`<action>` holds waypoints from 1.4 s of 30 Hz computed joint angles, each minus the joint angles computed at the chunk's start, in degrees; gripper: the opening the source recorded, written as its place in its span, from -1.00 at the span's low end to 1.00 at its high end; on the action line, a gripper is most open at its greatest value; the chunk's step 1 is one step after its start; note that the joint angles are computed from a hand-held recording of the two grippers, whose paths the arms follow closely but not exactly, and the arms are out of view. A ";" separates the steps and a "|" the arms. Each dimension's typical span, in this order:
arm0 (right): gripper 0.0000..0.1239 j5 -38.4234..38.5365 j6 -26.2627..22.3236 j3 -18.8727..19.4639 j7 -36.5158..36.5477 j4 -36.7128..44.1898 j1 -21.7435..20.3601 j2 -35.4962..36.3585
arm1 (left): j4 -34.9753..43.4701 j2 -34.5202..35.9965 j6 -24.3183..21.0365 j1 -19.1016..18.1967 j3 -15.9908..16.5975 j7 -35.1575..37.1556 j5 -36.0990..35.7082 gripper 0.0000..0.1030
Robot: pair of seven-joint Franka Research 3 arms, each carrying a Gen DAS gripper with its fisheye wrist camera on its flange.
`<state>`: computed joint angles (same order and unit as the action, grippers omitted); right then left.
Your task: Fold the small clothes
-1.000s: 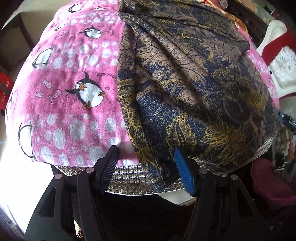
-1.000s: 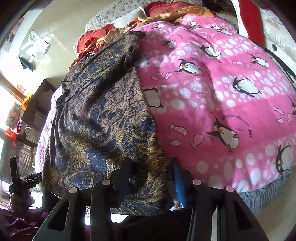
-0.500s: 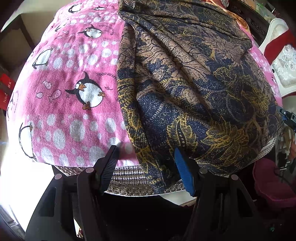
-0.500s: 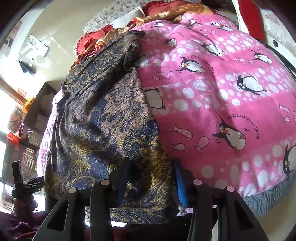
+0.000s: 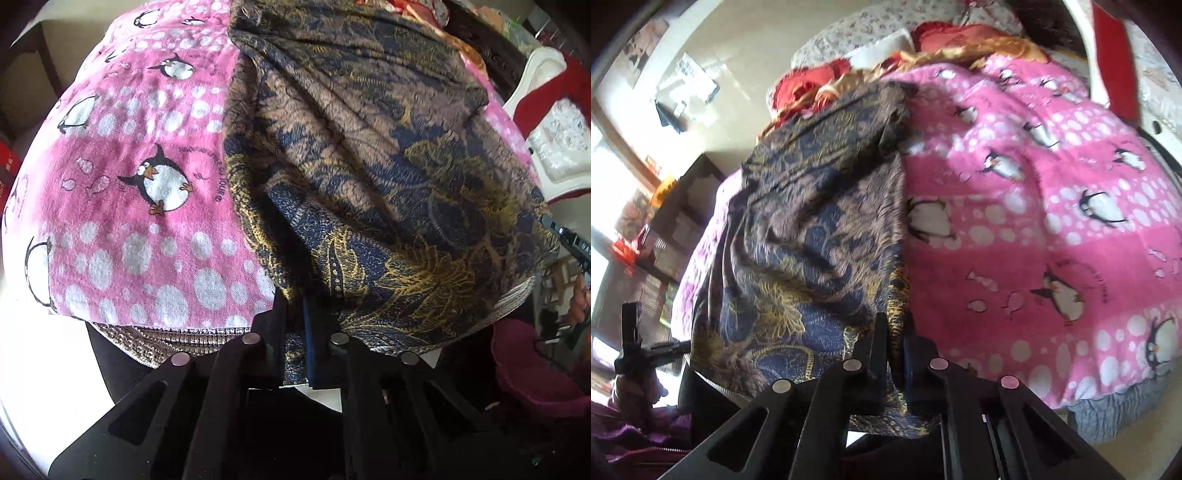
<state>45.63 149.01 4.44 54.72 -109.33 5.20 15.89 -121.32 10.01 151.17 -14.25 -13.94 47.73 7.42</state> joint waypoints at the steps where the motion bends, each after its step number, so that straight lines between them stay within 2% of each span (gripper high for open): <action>1: -0.92 1.35 0.24 0.21 -0.42 -0.53 -0.38 -0.67 | -0.88 -1.07 0.86 0.38 -0.22 1.00 -0.87 -0.91; 3: -0.93 5.33 -0.69 0.60 -2.75 -1.62 -1.59 -2.40 | -2.70 -3.46 1.86 0.33 -0.01 1.22 -0.08 -0.91; 6: -0.93 6.81 -3.04 -0.22 -4.55 -3.34 -1.76 -5.27 | -6.19 -8.08 3.10 0.59 0.18 2.59 -1.14 -0.91; 10: -0.93 4.61 -5.12 -1.44 -4.76 -4.75 -0.47 -6.62 | -8.14 -9.01 2.52 0.81 0.92 1.31 -1.51 -0.91; 14: -0.92 0.09 -6.60 -2.30 -0.31 -3.01 0.37 -3.57 | -8.50 -7.19 3.41 1.25 0.95 2.81 -6.87 -0.92; 16: -0.84 0.40 -8.79 -2.03 0.11 -1.78 -0.21 -2.34 | -7.78 -6.48 2.40 1.07 0.88 1.65 -5.22 -0.91; 18: -0.62 -0.23 -11.13 -2.02 0.79 -0.65 -0.66 -1.42 | -6.72 -5.50 1.38 1.22 0.68 2.75 -6.04 -0.89; 19: -0.62 -0.49 -11.76 -2.03 1.29 -0.26 -0.78 -1.00 | -6.16 -4.94 0.66 1.41 0.60 3.29 -6.99 -0.89; 22: -0.62 -0.15 -12.98 -1.69 0.94 0.60 -1.30 -0.19 | -5.18 -3.54 0.45 1.93 0.35 4.29 -9.46 -0.80; 24: -0.90 -1.12 -12.66 -1.50 -0.14 0.63 -1.02 -0.43 | -4.73 -2.93 0.81 2.06 0.20 4.79 -9.89 -0.80; 27: -0.91 0.73 -12.17 -0.98 -1.50 2.01 -1.23 -0.33 | -4.93 -3.40 2.51 2.73 -0.42 8.41 -12.45 -0.89; 29: -0.91 4.40 -12.93 -0.33 -3.04 4.18 -2.05 0.33 | -4.84 -3.89 5.03 3.50 -1.01 12.09 -16.93 -0.90; 34: -0.91 10.48 -15.14 0.87 -4.39 13.47 -3.18 4.98 | -2.80 -4.96 11.13 4.83 -0.14 16.78 -22.02 -0.90; 37: -0.91 11.62 -15.53 1.91 -3.70 21.65 -3.52 9.76 | 1.40 -2.94 12.75 4.97 1.99 12.53 -15.96 -0.90; 42: -0.91 6.36 -13.68 2.73 2.81 36.35 -2.67 19.12 | 9.01 1.85 14.76 6.63 3.90 8.73 -8.70 -0.90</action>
<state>52.00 135.33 7.17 57.53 -72.98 2.53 35.01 -112.31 11.85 165.94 -7.62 -10.03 56.46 -1.28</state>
